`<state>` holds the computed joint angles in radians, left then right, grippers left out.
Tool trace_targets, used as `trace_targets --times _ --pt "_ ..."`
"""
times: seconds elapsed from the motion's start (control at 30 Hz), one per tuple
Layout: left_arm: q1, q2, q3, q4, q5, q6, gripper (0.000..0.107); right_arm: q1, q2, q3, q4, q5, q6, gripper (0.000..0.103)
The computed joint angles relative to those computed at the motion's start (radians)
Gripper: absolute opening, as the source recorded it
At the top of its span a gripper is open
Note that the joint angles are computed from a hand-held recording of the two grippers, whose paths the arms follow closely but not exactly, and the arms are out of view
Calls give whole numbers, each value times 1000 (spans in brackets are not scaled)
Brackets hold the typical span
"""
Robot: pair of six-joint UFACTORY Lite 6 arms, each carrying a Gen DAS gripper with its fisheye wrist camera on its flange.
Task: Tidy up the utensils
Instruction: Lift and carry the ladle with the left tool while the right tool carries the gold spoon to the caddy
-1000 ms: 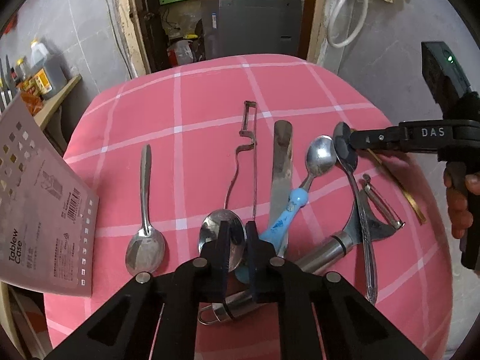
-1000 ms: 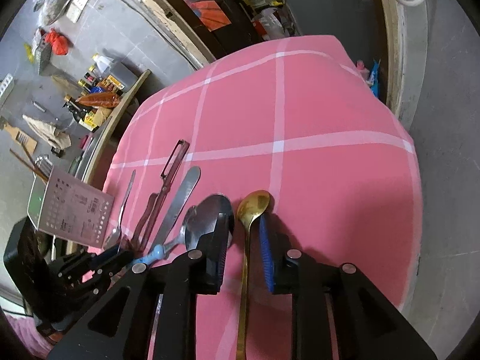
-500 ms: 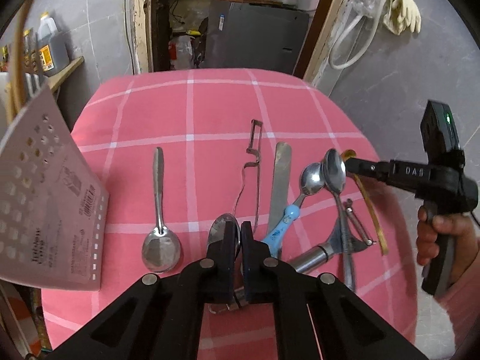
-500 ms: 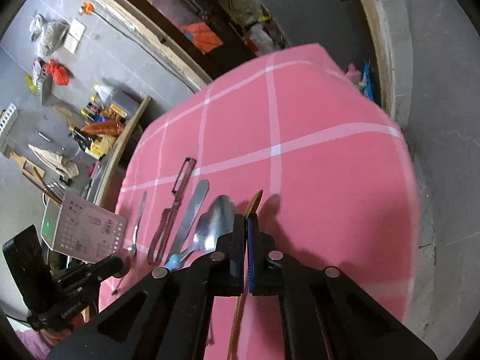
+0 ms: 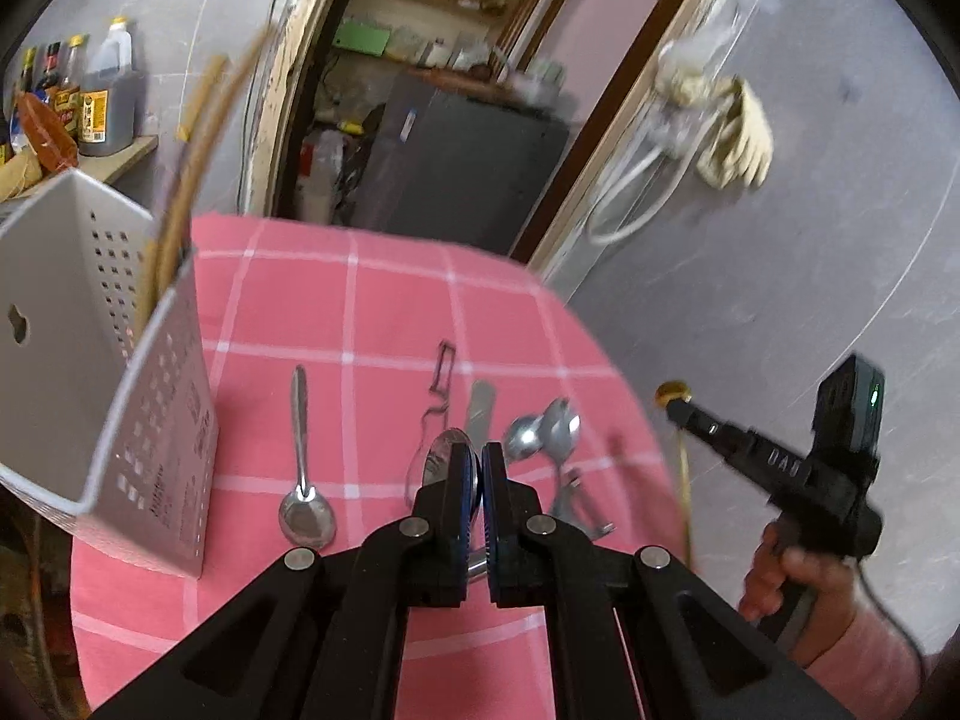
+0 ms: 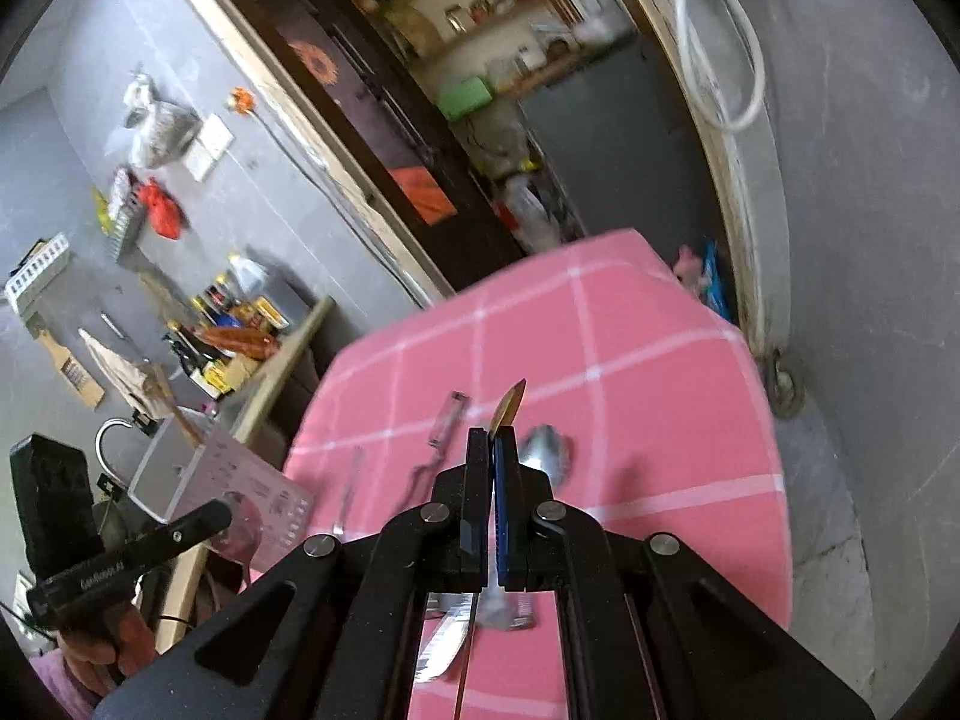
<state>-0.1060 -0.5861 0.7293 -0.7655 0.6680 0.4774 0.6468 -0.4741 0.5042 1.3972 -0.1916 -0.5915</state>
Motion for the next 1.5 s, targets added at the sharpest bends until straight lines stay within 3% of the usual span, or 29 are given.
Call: trace_targets --times 0.07,0.17,0.43,0.53,0.77,0.93,1.33,1.5 --pt "60 -19 13 -71 58 66 4 68 -17 26 151 -68 -130 2" --pt "194 -45 45 -175 189 170 4 190 -11 94 228 -192 -174 2" --pt "670 12 216 -381 588 390 4 473 260 462 98 -525 -27 2" --pt "798 95 298 -433 664 463 4 514 409 639 36 -587 -4 2" --pt "897 352 436 -578 695 565 6 582 851 1164 -22 -735 -48 2" --pt "914 475 468 -642 720 566 6 584 1057 1395 12 -733 -105 2" --pt "919 596 572 -694 823 496 5 581 1138 1462 33 -767 -83 2" --pt "898 612 617 -751 822 482 4 578 1162 1501 32 -786 -81 2"
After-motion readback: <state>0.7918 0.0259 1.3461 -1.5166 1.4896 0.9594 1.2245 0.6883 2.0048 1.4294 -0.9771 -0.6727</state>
